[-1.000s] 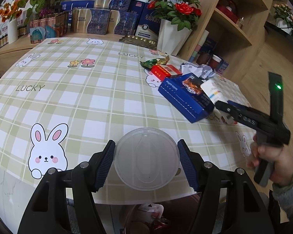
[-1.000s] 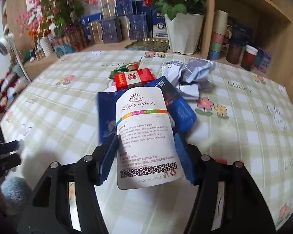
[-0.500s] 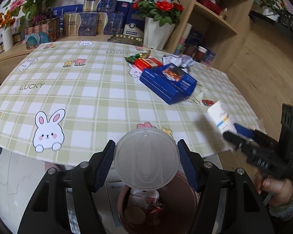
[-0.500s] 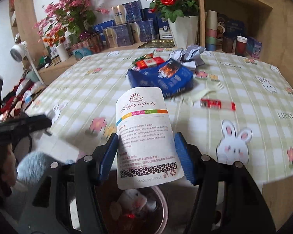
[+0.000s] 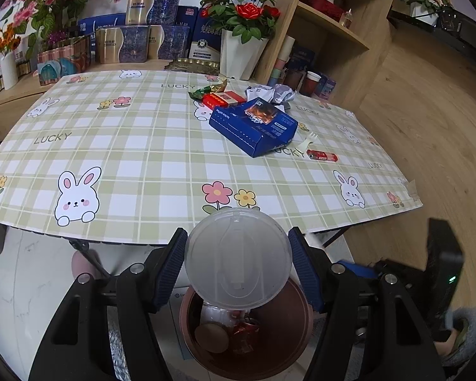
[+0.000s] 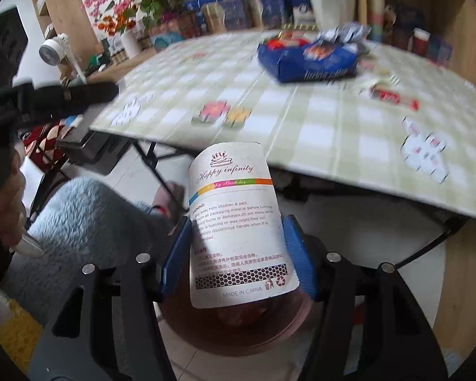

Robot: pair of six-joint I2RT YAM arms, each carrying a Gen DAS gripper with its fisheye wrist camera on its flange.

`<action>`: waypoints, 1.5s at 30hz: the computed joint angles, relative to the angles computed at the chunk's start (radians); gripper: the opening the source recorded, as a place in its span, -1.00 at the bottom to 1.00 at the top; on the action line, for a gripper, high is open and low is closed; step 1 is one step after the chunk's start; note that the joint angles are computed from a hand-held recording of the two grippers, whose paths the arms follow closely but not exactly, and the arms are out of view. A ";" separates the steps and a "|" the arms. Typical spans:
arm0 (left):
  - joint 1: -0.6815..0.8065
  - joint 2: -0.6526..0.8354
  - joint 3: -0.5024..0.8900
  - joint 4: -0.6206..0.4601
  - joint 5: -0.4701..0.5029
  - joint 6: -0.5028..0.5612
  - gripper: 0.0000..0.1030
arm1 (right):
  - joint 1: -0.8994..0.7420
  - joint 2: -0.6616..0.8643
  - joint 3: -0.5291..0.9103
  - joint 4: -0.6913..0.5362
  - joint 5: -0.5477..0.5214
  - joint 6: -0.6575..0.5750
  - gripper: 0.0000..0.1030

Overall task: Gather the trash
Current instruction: 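Drop the card into the bin with right gripper while left brings lid over bin, then open the left gripper to drop the clear round lid into the bin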

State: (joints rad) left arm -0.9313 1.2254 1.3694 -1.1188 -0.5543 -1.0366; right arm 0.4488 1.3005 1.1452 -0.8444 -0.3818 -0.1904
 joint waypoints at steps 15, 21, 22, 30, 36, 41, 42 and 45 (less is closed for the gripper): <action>-0.013 -0.022 -0.061 0.023 0.027 -0.033 0.24 | 0.049 0.125 -0.048 -0.012 0.081 0.051 0.03; 0.005 -0.025 -0.077 0.035 0.048 -0.024 0.24 | 0.053 0.145 -0.036 -0.011 0.102 0.063 0.02; 0.005 -0.025 -0.078 0.036 0.049 -0.024 0.24 | 0.049 0.139 -0.035 -0.006 0.098 0.068 0.02; 0.020 -0.024 -0.097 0.046 0.078 -0.026 0.24 | 0.002 0.036 -0.023 0.077 0.122 0.095 0.67; 0.022 -0.011 -0.107 0.055 0.106 -0.019 0.24 | -0.038 -0.027 0.005 0.146 0.166 0.096 0.88; 0.026 0.006 -0.123 0.084 0.152 -0.003 0.24 | -0.080 -0.034 0.023 0.171 0.179 0.121 0.88; 0.026 0.011 -0.127 0.091 0.163 0.000 0.24 | -0.083 -0.035 0.023 0.173 0.183 0.128 0.89; 0.027 0.024 -0.135 0.116 0.196 0.014 0.24 | -0.098 -0.031 0.027 0.174 0.194 0.150 0.89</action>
